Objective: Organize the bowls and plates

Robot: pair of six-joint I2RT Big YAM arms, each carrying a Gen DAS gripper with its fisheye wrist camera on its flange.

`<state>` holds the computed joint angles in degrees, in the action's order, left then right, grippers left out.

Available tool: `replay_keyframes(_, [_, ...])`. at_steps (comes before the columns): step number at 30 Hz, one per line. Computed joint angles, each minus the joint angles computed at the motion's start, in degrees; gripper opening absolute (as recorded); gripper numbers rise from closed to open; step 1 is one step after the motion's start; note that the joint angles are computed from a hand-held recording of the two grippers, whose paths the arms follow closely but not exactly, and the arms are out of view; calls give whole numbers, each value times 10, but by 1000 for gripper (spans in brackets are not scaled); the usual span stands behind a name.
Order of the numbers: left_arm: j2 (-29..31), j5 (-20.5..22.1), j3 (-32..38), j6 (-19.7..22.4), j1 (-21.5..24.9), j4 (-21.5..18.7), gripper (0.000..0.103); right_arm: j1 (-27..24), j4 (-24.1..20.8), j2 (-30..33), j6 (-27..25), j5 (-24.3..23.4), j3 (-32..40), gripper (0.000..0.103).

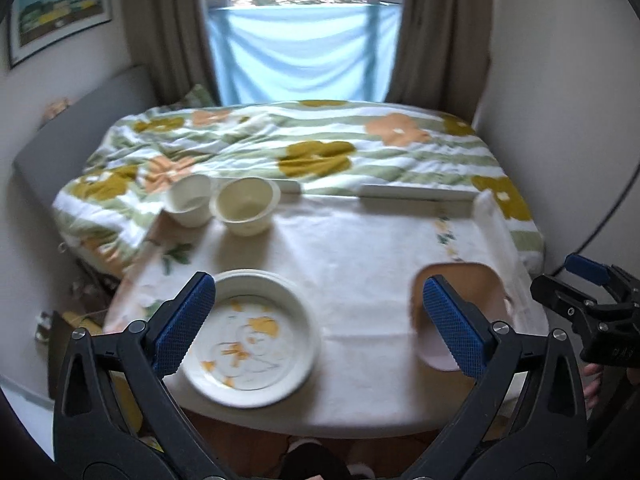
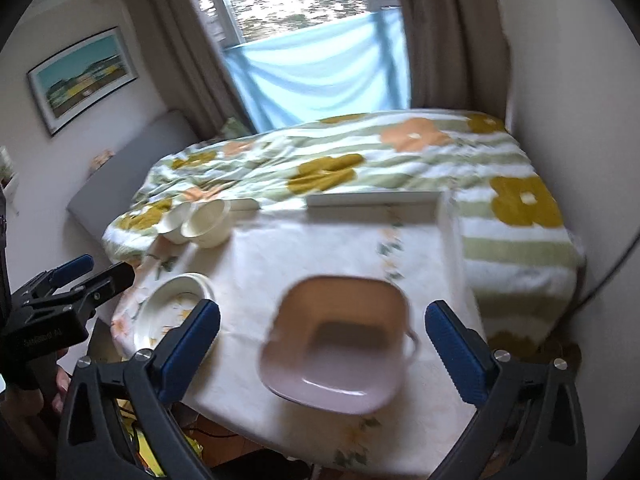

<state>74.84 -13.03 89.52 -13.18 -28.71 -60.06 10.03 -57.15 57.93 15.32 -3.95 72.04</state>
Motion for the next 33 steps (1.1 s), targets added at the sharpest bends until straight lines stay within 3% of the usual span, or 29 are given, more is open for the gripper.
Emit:
replay_keyframes(8, [5, 51, 21, -12, 106, -9, 103, 60, 18, 105, -34, -16, 100, 102])
replay_keyframes(11, [40, 93, 56, -12, 152, -26, 103, 78, 18, 151, -42, 6, 144, 102])
replay_keyframes(16, [135, 193, 134, -34, 220, -61, 103, 84, -18, 272, -32, -33, 256, 102])
replay_keyframes(19, [203, 249, 186, -47, 249, -77, 97, 85, -42, 335, -21, -44, 314, 102])
replay_keyframes(21, [247, 268, 223, -44, 255, -94, 83, 85, -59, 376, -12, -46, 354, 102])
replay_keyframes(26, [362, 297, 326, -21, 264, -140, 59, 91, -86, 477, -2, -43, 445, 98])
replay_keyframes(33, [478, 357, 434, 15, 269, -184, 29, 89, -100, 578, 28, -91, 519, 68])
